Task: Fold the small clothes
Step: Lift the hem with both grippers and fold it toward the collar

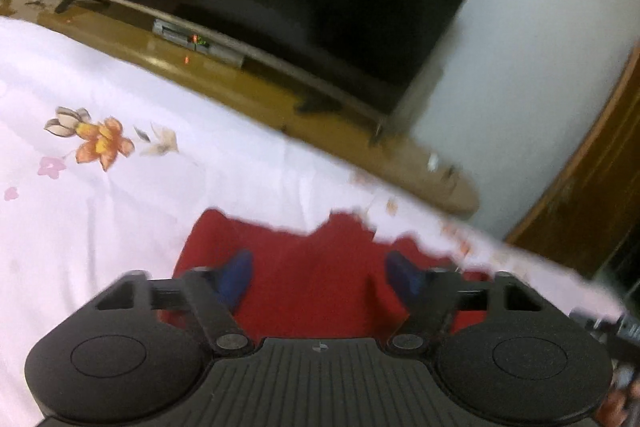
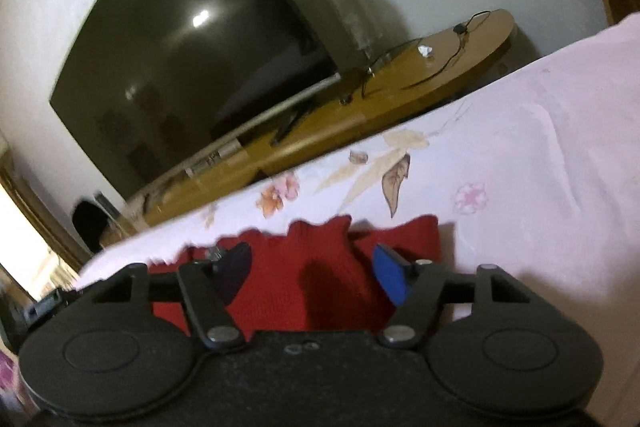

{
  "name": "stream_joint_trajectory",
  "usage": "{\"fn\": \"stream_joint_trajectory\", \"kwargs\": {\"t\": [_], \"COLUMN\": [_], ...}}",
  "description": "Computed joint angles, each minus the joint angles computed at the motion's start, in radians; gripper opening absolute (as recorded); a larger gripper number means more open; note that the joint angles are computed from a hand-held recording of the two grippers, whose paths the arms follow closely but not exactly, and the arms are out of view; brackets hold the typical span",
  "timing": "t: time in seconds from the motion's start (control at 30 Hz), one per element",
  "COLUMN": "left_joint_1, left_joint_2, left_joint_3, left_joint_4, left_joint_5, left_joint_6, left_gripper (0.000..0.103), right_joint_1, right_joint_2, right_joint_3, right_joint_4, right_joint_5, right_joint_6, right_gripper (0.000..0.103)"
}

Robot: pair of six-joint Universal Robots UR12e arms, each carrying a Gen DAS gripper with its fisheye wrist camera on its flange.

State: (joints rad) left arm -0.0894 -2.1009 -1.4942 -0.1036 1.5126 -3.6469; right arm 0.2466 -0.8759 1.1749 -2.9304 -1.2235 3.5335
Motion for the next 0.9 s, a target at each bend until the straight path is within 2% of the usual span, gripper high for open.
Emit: {"fn": "stream_joint_trajectory", "kwargs": {"t": [0.03, 0.07, 0.1, 0.13, 0.17, 0.2, 0.27, 0.37, 0.4, 0.47, 0.53, 0.6, 0.67, 0.7, 0.73, 0.77, 0.83, 0.87, 0.9], "left_joint_1": [-0.005, -0.009, -0.017, -0.022, -0.024, -0.025, -0.029, -0.032, -0.035, -0.035, -0.026, -0.025, -0.025, -0.021, -0.017, -0.016, -0.037, -0.055, -0.069], "left_joint_2": [-0.002, -0.002, -0.004, -0.003, -0.003, -0.002, -0.002, 0.001, 0.003, 0.000, -0.003, -0.005, -0.003, 0.001, 0.006, 0.012, 0.017, 0.011, 0.001], "left_joint_3": [0.013, 0.021, 0.037, 0.044, 0.045, 0.044, 0.032, -0.007, -0.015, -0.006, 0.027, 0.042, 0.040, 0.033, 0.022, 0.008, -0.010, -0.005, 0.003], "left_joint_4": [-0.034, -0.061, -0.097, -0.118, -0.123, -0.116, -0.072, 0.076, 0.098, 0.056, -0.081, -0.114, -0.113, -0.105, -0.088, -0.061, 0.018, 0.062, 0.123], "left_joint_5": [0.014, 0.031, 0.061, 0.082, 0.092, 0.098, 0.125, 0.172, 0.198, 0.219, 0.192, 0.194, 0.188, 0.173, 0.160, 0.165, 0.284, 0.357, 0.387], "left_joint_6": [0.028, 0.061, 0.106, 0.141, 0.162, 0.164, 0.148, 0.093, 0.077, 0.046, 0.008, 0.006, 0.018, 0.012, -0.004, -0.033, -0.044, -0.020, 0.026], "left_gripper": [0.060, 0.052, 0.036, 0.029, 0.020, 0.013, 0.006, 0.005, 0.005, 0.005, 0.005, 0.008, 0.008, 0.009, 0.011, 0.021, 0.056, 0.082, 0.085], "right_joint_1": [0.005, 0.009, 0.014, 0.022, 0.030, 0.037, 0.048, 0.055, 0.055, 0.050, 0.049, 0.052, 0.053, 0.054, 0.054, 0.054, 0.054, 0.053, 0.052], "right_joint_2": [0.000, 0.002, 0.005, 0.006, 0.008, 0.012, 0.014, 0.008, 0.006, 0.006, 0.018, 0.029, 0.030, 0.030, 0.029, 0.025, 0.007, 0.001, -0.002], "right_joint_3": [-0.009, -0.021, -0.034, -0.048, -0.058, -0.070, -0.078, -0.066, -0.061, -0.056, -0.079, -0.093, -0.087, -0.089, -0.089, -0.083, -0.055, -0.044, -0.040], "right_joint_4": [0.035, 0.068, 0.108, 0.149, 0.173, 0.190, 0.193, 0.145, 0.126, 0.091, 0.143, 0.194, 0.172, 0.176, 0.176, 0.168, 0.104, 0.071, 0.045], "right_joint_5": [-0.013, -0.024, -0.045, -0.075, -0.107, -0.133, -0.172, -0.203, -0.201, -0.176, -0.188, -0.211, -0.220, -0.226, -0.229, -0.233, -0.244, -0.234, -0.216], "right_joint_6": [-0.029, -0.052, -0.085, -0.124, -0.161, -0.195, -0.242, -0.267, -0.269, -0.266, -0.254, -0.251, -0.253, -0.254, -0.256, -0.252, -0.234, -0.226, -0.216], "right_gripper": [0.063, 0.061, 0.054, 0.046, 0.042, 0.034, 0.025, 0.014, 0.011, 0.010, 0.010, 0.010, 0.010, 0.013, 0.020, 0.024, 0.035, 0.038, 0.047]}}
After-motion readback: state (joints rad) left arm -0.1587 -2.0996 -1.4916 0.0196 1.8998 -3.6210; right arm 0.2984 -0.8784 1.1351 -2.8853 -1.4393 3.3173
